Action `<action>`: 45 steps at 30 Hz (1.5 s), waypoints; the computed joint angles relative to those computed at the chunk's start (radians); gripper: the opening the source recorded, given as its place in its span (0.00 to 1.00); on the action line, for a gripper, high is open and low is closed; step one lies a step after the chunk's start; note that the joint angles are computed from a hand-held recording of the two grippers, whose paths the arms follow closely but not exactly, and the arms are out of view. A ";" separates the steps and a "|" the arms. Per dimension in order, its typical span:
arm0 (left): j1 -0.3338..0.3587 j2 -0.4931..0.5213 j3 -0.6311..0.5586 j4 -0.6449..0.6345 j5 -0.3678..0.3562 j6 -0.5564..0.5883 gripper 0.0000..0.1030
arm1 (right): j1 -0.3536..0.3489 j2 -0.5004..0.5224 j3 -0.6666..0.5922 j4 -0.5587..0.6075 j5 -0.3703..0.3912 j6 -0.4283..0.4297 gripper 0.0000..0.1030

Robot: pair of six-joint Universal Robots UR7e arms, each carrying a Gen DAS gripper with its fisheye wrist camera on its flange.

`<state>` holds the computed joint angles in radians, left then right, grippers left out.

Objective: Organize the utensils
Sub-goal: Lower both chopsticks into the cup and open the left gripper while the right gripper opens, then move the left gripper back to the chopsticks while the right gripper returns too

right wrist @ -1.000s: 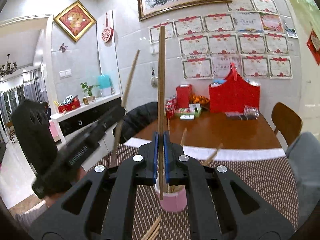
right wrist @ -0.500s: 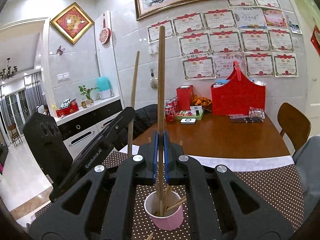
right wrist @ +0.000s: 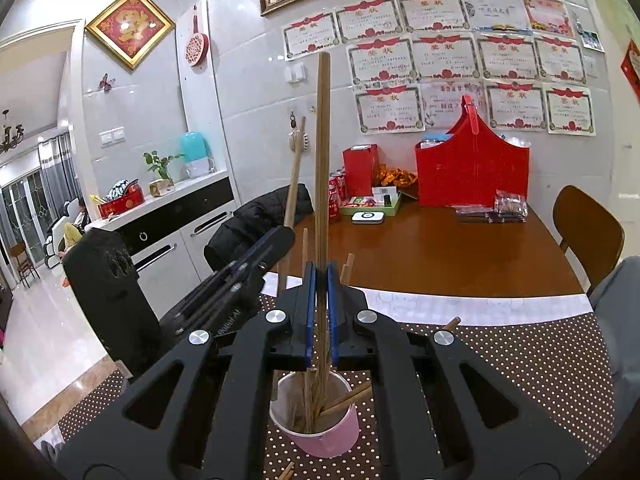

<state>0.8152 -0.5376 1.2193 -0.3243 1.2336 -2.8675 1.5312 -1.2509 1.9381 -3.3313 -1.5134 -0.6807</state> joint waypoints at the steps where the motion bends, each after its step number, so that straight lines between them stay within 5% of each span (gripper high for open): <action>1: 0.003 0.006 -0.008 0.006 -0.003 0.003 0.05 | 0.000 0.002 -0.003 0.003 -0.001 0.001 0.05; 9: 0.013 0.048 -0.080 0.110 -0.047 -0.021 0.07 | -0.002 0.009 -0.025 0.068 -0.020 0.009 0.06; 11: 0.012 0.052 -0.097 0.146 -0.068 -0.045 0.32 | -0.007 0.009 -0.038 0.118 -0.015 0.027 0.09; 12: 0.008 0.046 -0.090 0.139 -0.090 -0.050 0.51 | -0.012 0.008 -0.041 0.127 -0.008 0.046 0.17; 14: 0.001 0.025 -0.059 0.106 -0.103 -0.041 0.61 | -0.024 0.001 -0.034 0.101 0.018 0.089 0.94; 16: -0.013 -0.001 -0.027 0.073 -0.126 -0.010 0.71 | -0.038 -0.010 -0.019 0.058 0.065 0.106 0.95; 21: -0.051 -0.061 0.035 0.036 -0.167 0.021 0.79 | -0.063 -0.039 0.006 -0.039 0.119 0.189 0.95; 29: -0.122 -0.155 0.146 0.004 -0.227 0.068 0.81 | -0.072 -0.075 0.014 -0.062 0.138 0.236 0.95; 40: -0.213 -0.300 0.339 0.043 -0.412 0.052 0.81 | -0.036 -0.192 0.134 -0.100 0.128 0.229 0.95; 45: -0.252 -0.327 0.405 0.111 -0.484 -0.018 0.81 | -0.005 -0.260 0.220 -0.089 0.032 0.180 0.95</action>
